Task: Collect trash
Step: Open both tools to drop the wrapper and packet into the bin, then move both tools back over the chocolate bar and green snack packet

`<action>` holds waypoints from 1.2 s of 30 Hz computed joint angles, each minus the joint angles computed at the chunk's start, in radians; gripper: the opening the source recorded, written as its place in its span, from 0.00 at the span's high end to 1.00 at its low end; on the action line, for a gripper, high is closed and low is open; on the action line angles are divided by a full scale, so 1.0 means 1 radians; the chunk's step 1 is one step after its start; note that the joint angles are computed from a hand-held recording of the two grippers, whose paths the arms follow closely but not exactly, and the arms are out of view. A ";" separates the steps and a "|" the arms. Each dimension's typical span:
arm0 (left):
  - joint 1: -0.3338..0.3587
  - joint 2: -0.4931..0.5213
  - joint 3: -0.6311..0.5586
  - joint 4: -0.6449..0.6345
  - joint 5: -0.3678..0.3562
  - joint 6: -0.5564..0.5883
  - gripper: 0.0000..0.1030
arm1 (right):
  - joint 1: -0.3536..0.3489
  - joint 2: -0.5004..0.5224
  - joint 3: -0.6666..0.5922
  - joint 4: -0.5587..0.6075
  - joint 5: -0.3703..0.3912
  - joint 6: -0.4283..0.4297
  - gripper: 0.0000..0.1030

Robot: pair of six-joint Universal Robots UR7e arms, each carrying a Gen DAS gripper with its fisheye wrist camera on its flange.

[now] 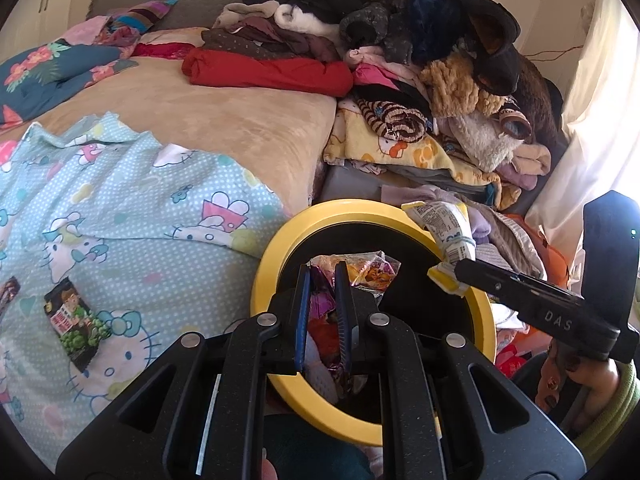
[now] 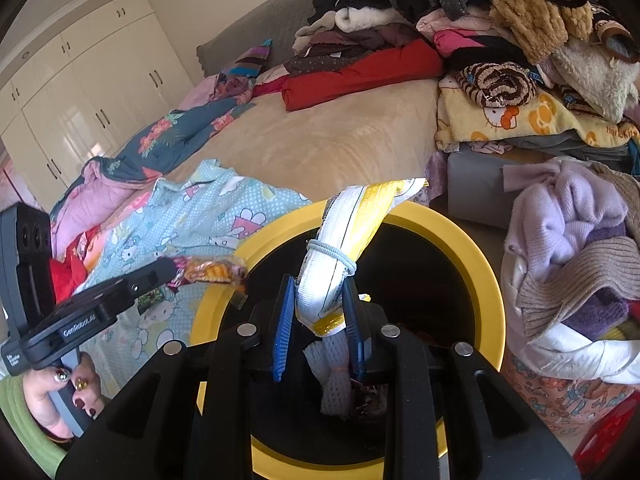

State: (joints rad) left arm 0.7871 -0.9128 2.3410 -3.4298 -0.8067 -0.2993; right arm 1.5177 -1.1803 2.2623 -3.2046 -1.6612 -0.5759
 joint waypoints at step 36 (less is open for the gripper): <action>-0.051 -0.112 0.167 -0.248 0.173 0.027 0.10 | 0.058 0.077 0.091 -0.351 0.144 -0.037 0.14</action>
